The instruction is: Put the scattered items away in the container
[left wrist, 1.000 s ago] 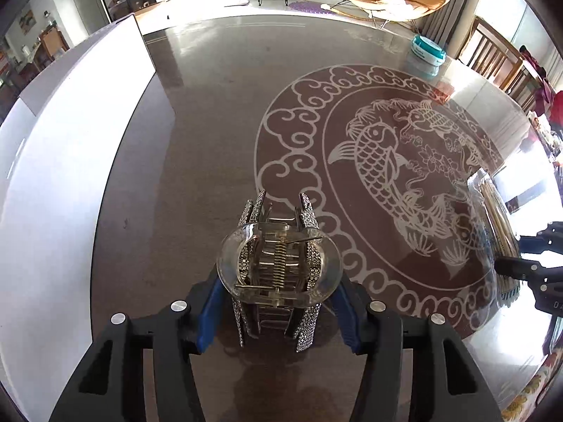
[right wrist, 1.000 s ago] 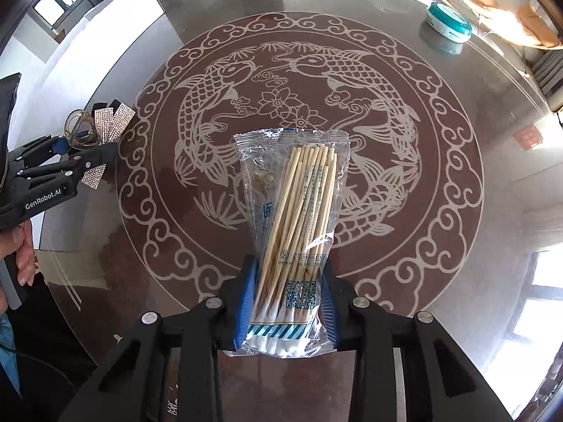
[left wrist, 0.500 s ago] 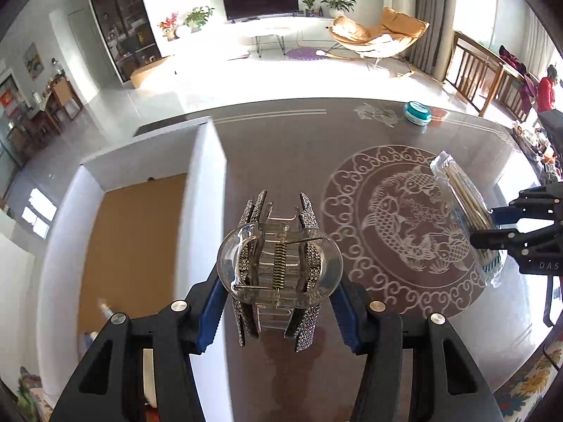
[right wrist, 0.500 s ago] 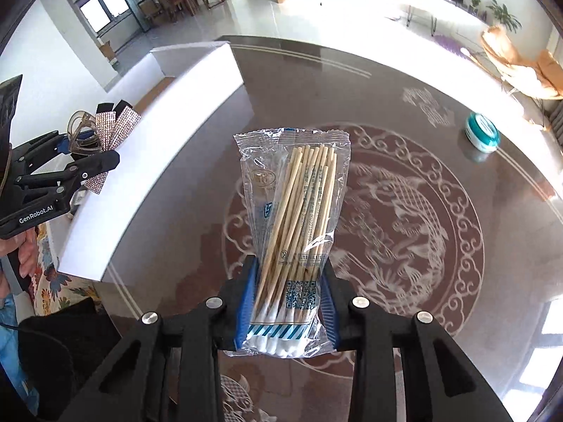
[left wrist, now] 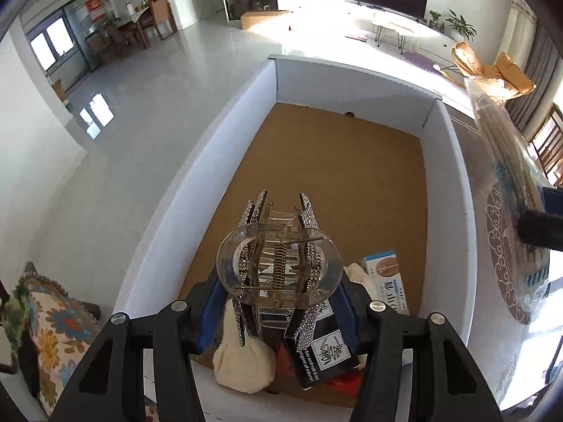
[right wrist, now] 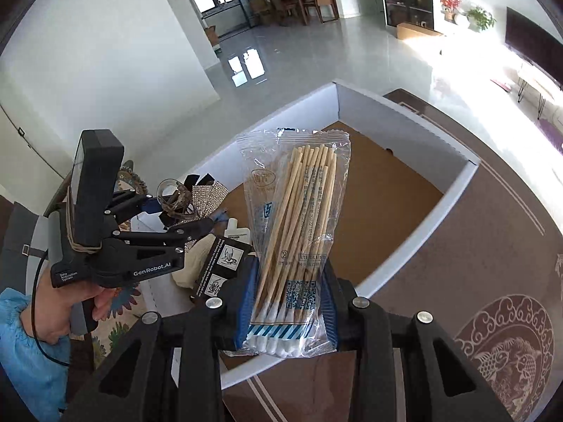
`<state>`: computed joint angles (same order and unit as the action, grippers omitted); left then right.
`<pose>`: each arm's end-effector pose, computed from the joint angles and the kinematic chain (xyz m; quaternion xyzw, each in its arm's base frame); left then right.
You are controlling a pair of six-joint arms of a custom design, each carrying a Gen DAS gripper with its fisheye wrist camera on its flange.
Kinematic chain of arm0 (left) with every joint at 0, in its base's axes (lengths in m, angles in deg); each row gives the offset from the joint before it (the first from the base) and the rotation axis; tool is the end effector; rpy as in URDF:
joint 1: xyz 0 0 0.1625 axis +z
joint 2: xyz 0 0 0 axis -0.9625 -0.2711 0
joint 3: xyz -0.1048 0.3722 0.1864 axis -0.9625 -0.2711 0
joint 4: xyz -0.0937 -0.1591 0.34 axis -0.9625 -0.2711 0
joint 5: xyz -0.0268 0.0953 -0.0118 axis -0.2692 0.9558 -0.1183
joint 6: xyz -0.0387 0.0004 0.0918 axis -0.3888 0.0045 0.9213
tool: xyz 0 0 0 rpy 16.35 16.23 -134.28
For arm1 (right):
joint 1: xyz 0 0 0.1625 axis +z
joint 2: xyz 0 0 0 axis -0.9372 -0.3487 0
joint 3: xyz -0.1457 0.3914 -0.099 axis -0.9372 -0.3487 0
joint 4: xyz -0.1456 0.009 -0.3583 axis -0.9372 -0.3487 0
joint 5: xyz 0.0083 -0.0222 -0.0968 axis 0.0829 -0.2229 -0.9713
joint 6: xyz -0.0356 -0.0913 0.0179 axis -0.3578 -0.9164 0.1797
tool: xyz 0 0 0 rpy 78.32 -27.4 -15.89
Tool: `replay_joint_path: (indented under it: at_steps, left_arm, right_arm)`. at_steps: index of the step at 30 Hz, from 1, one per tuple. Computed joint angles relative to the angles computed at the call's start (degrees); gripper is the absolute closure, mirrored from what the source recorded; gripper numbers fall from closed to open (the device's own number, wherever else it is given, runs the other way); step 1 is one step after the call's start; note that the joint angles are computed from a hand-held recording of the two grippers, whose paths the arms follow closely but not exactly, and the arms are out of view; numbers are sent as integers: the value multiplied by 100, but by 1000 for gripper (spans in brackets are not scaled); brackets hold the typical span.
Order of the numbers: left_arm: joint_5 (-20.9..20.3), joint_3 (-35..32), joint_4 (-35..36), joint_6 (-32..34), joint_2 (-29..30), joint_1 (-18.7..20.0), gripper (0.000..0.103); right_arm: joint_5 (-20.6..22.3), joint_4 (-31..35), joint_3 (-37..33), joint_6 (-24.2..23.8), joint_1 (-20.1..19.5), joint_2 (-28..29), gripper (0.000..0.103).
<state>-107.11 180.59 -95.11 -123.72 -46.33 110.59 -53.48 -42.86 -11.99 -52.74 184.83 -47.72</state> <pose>-0.2692 -0.4594 0.3099 -0.1535 0.8338 -0.2957 0.4401 0.4383 -0.6680 0.1760 0.4919 -0.8637 -0.0185 0.1084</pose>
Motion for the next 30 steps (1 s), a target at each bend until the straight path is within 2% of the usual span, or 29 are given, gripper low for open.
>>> replay_joint_path:
  at_steps: [5,7,9,10,11,14,17,22,26,27,28,30]
  left_arm:
    - [-37,359,-563,206,-154,233,48]
    - [-87,487,-814,341,-178,314,47]
    - [-124,594,-995,356,-208,365,47]
    - [-142,592,-996,309,-198,387,43]
    - [-162,563,-912,219,-186,387,35]
    - [-88,428,-470,-81,-141,253,27]
    - [-25,160,33,-436,-31,116,14]
    - [117,-90,187,-1081,69,-66,11]
    - [98,-647,1326,-2296,498,-112,10]
    - [88,-704,1487,-2545,549,-131,8]
    - [96,-685,1549,-2785,543,-167,0]
    - [113,-711,1806,-3374,583,-233,0]
  right_arm:
    - [-194,-178,173,58,56,355,68]
    - [-310,-310,243,31,37,456,63]
    - [-406,-425,284,61,4,521,38]
    - [-383,-492,293,85,-32,517,32]
    - [-299,-561,326,121,-59,496,28]
    - [-175,-635,291,90,-90,443,27]
    - [-231,-733,266,-30,-81,353,22]
    - [-330,-716,121,-81,-117,325,21]
    - [-397,-777,293,-126,-164,213,20]
    - [-409,-780,335,-152,-175,193,20]
    - [-423,-797,380,-178,-185,175,20]
    - [-445,-833,450,-228,-199,145,20]
